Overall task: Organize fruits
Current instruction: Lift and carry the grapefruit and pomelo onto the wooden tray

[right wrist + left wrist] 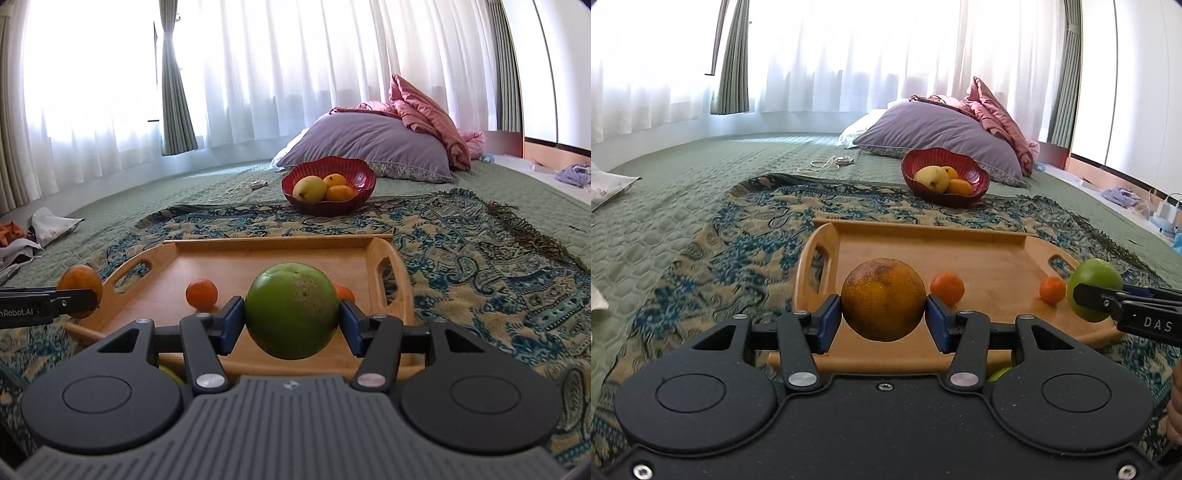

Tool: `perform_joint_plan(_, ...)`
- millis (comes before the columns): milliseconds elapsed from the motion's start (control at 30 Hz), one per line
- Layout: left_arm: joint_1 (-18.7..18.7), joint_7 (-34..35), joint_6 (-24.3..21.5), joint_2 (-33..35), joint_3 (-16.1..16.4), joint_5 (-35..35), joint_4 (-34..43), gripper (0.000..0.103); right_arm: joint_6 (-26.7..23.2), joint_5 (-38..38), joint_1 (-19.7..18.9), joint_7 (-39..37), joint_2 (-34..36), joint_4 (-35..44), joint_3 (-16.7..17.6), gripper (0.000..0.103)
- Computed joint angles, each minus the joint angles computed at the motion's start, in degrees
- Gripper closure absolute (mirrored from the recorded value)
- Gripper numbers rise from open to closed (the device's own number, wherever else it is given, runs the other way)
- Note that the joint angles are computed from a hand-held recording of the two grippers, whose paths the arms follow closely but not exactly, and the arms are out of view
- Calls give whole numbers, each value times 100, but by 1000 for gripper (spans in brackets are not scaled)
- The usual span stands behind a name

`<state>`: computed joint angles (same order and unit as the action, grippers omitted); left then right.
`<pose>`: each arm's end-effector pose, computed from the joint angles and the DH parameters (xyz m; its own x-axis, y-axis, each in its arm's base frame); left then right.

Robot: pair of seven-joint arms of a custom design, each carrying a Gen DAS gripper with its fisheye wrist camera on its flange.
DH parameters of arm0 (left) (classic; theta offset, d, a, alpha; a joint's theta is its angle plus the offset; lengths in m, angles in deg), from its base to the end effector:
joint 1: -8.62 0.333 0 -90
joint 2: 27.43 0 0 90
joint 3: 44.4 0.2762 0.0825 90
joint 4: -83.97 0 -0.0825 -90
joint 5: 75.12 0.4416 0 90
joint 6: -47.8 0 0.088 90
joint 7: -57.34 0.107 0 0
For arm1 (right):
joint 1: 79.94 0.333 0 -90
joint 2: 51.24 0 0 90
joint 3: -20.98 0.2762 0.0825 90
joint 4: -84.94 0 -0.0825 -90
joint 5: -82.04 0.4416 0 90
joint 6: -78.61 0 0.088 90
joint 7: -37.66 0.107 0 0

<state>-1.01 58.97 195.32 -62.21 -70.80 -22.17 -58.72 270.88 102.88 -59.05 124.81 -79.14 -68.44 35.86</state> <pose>0.3955 -0.3080 0.4834 0.1858 -0.9794 0.0794 -0.4538 -0.1572 -0.8771 0.4124 0.2503 0.4565 0.3867 -0.9133 -0.1276 -0.4223 -0.0524 -0.9049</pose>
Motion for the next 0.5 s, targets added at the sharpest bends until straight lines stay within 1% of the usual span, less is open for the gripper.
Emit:
perform_joint_plan(100, 117, 54, 149, 231, 71, 89, 164, 56, -107, -26, -80, 12, 262, 288, 47, 44)
perform_joint_plan(233, 264, 39, 405, 576, 180, 178, 378, 56, -200, -72, -423, -1, 601, 659, 387, 44)
perform_joint_plan(300, 301, 91, 433, 808, 243, 152, 536, 56, -257, -93, -757, 5, 772, 854, 717, 44)
perform_joint_plan(367, 338, 126, 432, 1031, 268, 219, 691, 56, -346, -131, -1231, 69, 910, 1044, 1168, 43)
perform_joint_plan(500, 337, 156, 461, 1375, 376, 387, 919, 56, -495, -389, -1886, 364, 1121, 1301, 1739, 43)
